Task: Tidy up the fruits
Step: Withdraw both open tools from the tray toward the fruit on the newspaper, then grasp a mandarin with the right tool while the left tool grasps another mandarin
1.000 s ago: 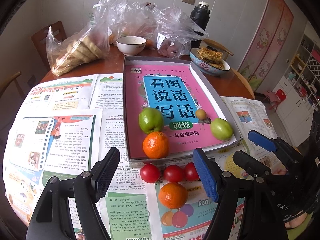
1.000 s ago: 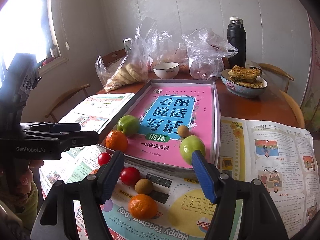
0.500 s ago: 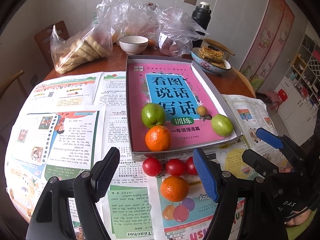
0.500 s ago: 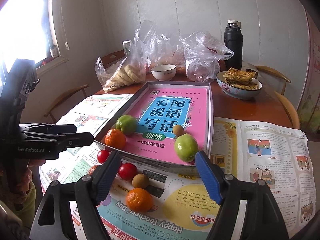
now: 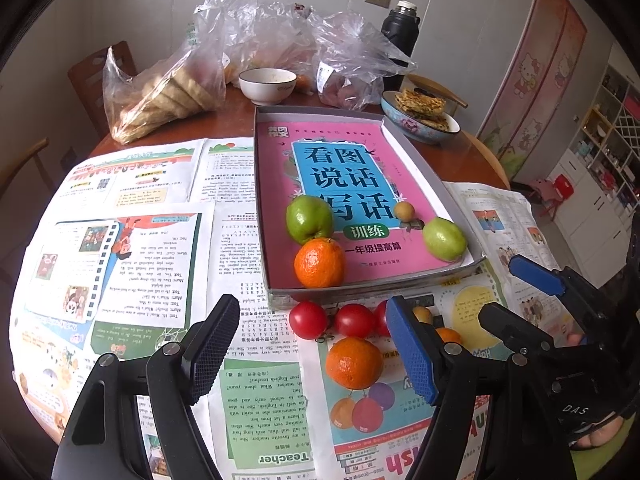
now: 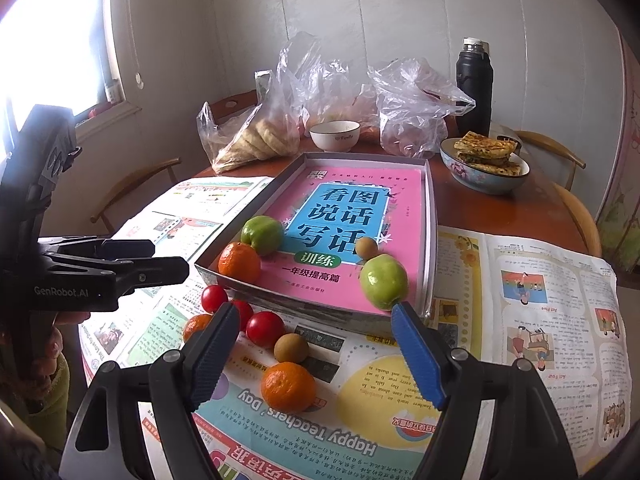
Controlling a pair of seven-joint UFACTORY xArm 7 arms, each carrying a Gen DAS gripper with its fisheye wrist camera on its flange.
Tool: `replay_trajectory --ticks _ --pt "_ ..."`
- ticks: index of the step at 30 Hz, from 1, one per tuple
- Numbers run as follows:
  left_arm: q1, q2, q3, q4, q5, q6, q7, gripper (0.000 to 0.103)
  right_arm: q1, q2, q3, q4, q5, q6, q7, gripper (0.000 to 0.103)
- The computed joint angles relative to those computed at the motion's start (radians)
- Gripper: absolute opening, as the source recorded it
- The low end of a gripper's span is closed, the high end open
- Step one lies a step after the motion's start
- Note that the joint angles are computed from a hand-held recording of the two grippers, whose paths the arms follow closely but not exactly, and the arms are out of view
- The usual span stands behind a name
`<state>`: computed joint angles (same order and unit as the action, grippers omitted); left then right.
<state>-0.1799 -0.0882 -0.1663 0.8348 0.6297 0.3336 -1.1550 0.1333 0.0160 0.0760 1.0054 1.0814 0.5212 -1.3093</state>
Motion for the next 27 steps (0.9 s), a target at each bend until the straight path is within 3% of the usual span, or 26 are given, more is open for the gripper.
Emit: replay_trajectory --ticks 27 --pt "-0.026 0.02 0.005 -0.026 -0.076 0.009 0.089 0.077 0.008 0.0 0.003 -0.059 -0.088 0.008 0.041 0.078"
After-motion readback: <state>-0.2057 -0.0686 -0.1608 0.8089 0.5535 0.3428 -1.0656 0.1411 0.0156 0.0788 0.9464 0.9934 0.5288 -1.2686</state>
